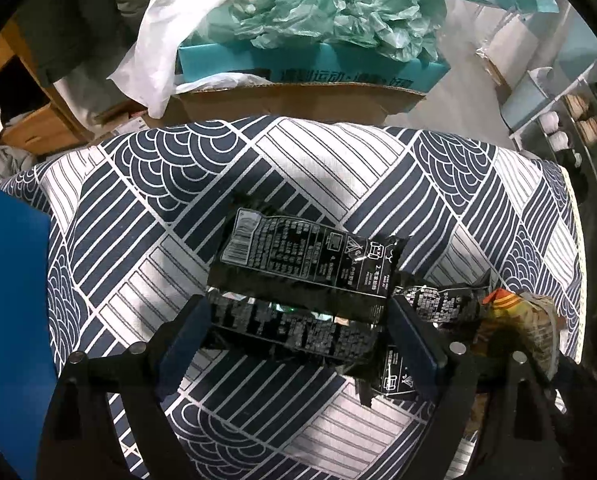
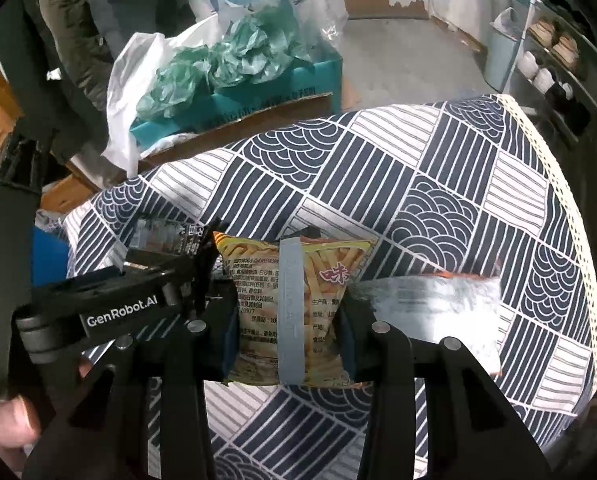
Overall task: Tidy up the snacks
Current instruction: 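Grasp the black packet with the left tool while the right tool holds the beige bag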
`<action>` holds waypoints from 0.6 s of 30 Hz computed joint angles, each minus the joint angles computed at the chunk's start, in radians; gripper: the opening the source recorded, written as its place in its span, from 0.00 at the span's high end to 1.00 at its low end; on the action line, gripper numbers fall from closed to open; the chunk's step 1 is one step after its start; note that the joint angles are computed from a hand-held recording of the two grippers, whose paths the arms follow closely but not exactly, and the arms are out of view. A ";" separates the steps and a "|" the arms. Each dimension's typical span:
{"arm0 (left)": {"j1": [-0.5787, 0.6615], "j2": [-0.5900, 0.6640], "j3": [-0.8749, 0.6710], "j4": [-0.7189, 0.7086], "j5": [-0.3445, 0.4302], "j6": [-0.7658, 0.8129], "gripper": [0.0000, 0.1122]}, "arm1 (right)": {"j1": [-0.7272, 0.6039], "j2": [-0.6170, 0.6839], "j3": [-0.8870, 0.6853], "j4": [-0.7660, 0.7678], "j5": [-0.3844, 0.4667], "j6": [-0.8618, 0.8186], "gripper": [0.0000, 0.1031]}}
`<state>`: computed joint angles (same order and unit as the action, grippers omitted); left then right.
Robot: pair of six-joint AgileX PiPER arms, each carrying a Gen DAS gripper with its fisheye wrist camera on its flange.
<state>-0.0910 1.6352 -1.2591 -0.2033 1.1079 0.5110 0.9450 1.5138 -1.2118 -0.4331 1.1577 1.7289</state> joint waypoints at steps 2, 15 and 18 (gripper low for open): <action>-0.009 0.005 -0.002 0.005 -0.008 0.001 0.18 | -0.014 -0.001 0.013 0.006 -0.017 -0.003 0.62; -0.009 0.075 -0.017 0.015 -0.031 -0.058 0.09 | -0.065 -0.007 0.087 0.003 -0.115 0.017 0.62; -0.021 0.069 -0.005 0.022 -0.054 -0.041 0.10 | -0.064 -0.011 0.091 0.004 -0.117 0.025 0.62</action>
<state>-0.1125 1.7046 -1.2644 -0.1814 1.0540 0.4699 0.8809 1.5032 -1.1206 -0.4294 1.0403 1.7534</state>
